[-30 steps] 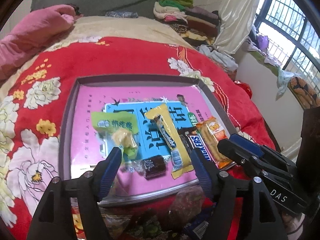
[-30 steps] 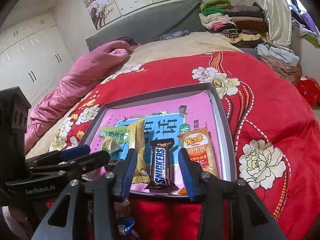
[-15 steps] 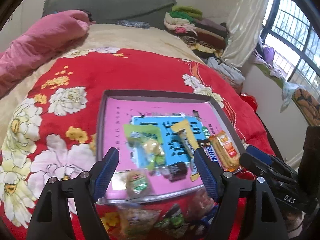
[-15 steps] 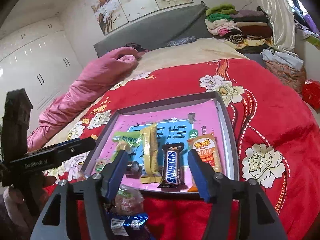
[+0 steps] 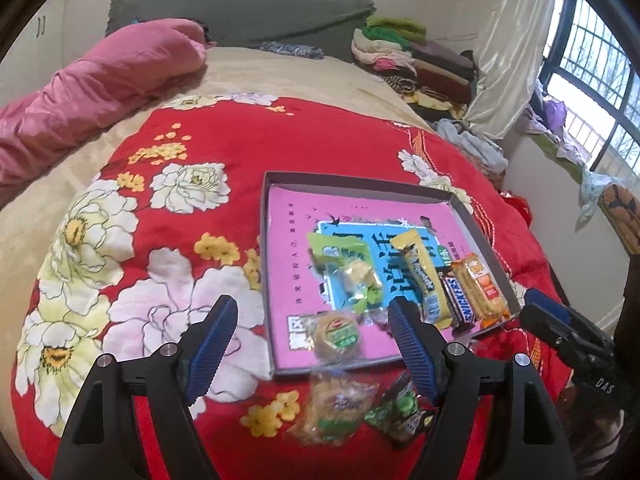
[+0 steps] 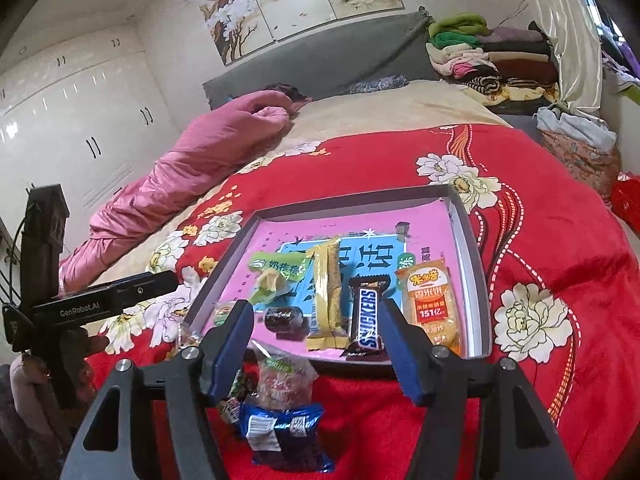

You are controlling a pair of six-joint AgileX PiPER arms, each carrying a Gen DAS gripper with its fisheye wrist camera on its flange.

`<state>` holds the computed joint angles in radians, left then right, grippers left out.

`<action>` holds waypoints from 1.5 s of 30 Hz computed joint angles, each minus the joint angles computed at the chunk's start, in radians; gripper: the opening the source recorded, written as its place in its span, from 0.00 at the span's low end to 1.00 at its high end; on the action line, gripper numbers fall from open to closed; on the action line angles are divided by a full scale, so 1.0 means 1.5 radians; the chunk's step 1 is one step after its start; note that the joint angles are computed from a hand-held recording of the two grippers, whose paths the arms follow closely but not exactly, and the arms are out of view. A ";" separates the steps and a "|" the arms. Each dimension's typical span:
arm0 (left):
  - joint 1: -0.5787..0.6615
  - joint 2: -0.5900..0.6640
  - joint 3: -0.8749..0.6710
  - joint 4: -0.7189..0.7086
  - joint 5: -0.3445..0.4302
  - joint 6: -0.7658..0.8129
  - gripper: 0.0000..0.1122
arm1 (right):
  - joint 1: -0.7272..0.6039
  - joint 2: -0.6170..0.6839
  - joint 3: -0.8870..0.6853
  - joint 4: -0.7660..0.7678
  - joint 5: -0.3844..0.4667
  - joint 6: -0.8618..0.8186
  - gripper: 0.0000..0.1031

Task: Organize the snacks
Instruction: 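Withdraw both open tools from the tray toward the remaining snacks, then grasp the blue biscuit pack with the right tool while the left grasps the clear bread bag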

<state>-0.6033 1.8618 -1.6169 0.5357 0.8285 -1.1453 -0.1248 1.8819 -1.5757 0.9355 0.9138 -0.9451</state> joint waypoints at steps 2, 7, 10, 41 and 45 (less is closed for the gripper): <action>-0.002 -0.007 0.011 0.004 0.002 -0.007 0.70 | -0.004 -0.008 0.010 0.002 0.002 -0.003 0.64; -0.012 -0.030 0.042 0.026 0.004 -0.034 0.70 | -0.009 -0.023 0.029 0.001 0.009 -0.009 0.66; -0.013 -0.042 0.060 0.026 0.003 -0.039 0.70 | -0.009 -0.035 0.047 -0.004 0.007 -0.013 0.67; -0.072 -0.026 0.099 -0.008 0.016 0.027 0.70 | 0.041 -0.091 0.184 -0.138 -0.031 0.041 0.67; -0.076 -0.014 0.092 -0.011 0.016 0.037 0.70 | 0.051 -0.090 0.191 -0.144 -0.042 0.037 0.67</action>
<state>-0.7167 1.8413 -1.4786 0.5186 0.8519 -1.0890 -0.0480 1.7468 -1.2897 0.7201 0.8508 -0.8896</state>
